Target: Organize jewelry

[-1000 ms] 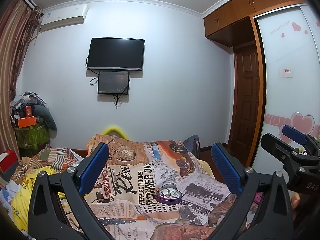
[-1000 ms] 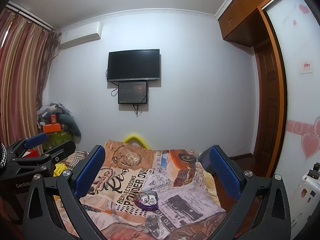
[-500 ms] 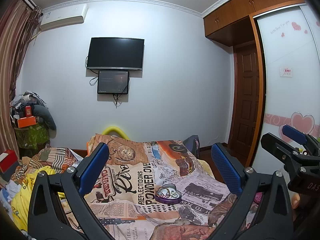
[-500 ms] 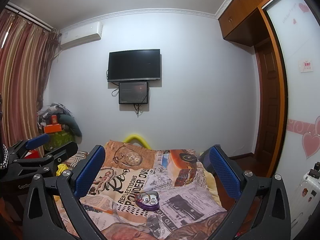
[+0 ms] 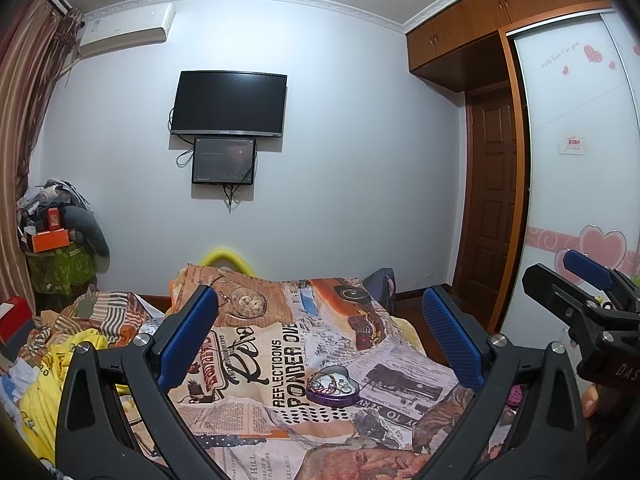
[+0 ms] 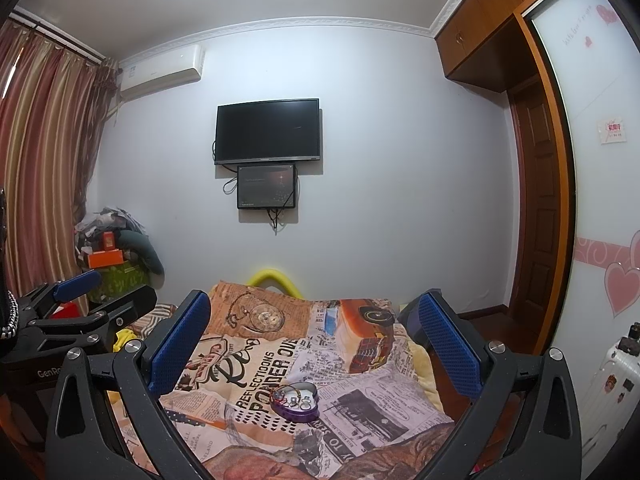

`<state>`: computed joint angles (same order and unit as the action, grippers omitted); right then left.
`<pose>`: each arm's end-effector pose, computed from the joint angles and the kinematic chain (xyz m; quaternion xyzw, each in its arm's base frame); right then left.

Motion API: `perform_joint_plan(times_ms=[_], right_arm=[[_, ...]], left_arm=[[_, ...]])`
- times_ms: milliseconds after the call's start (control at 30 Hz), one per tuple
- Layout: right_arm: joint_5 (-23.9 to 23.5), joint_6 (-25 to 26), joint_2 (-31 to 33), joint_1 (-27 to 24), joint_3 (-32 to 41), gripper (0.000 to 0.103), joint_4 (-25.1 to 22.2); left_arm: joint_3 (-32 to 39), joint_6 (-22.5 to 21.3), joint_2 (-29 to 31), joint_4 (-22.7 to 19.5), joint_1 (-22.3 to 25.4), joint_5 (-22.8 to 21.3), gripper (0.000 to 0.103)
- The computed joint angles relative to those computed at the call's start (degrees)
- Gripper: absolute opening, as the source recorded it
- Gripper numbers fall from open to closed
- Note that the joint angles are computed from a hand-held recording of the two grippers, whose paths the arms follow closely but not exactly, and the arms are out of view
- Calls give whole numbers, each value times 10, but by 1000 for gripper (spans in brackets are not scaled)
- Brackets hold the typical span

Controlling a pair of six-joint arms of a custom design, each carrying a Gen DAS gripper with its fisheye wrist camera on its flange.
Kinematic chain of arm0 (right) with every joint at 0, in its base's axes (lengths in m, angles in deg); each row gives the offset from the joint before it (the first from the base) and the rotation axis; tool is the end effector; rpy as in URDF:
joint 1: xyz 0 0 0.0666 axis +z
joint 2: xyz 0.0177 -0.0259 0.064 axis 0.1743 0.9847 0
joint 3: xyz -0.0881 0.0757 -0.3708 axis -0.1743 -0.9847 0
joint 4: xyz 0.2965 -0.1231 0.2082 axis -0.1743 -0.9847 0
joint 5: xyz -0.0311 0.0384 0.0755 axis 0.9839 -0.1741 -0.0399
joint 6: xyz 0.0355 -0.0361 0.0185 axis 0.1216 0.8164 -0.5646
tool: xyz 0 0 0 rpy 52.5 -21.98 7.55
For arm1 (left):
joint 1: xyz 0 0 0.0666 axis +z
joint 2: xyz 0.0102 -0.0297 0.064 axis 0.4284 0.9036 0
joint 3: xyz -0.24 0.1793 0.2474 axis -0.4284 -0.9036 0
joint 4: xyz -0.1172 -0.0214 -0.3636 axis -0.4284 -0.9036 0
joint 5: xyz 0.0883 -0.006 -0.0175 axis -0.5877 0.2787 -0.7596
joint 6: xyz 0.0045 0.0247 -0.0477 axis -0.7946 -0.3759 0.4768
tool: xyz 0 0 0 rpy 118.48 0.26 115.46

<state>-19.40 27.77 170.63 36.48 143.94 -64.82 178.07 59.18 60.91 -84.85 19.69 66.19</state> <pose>0.4896 0.2196 0.5510 0.0603 0.7232 -0.0605 0.6853 0.5643 -0.0706 0.5719 0.1709 0.7326 -0.1828 0.6329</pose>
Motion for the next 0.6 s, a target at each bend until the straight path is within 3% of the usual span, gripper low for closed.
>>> perform_joint_plan(times_ms=[600], right_arm=[[2, -5, 2, -1, 9, 103, -8]], left_arm=[[2, -7, -1, -12, -1, 7, 103]])
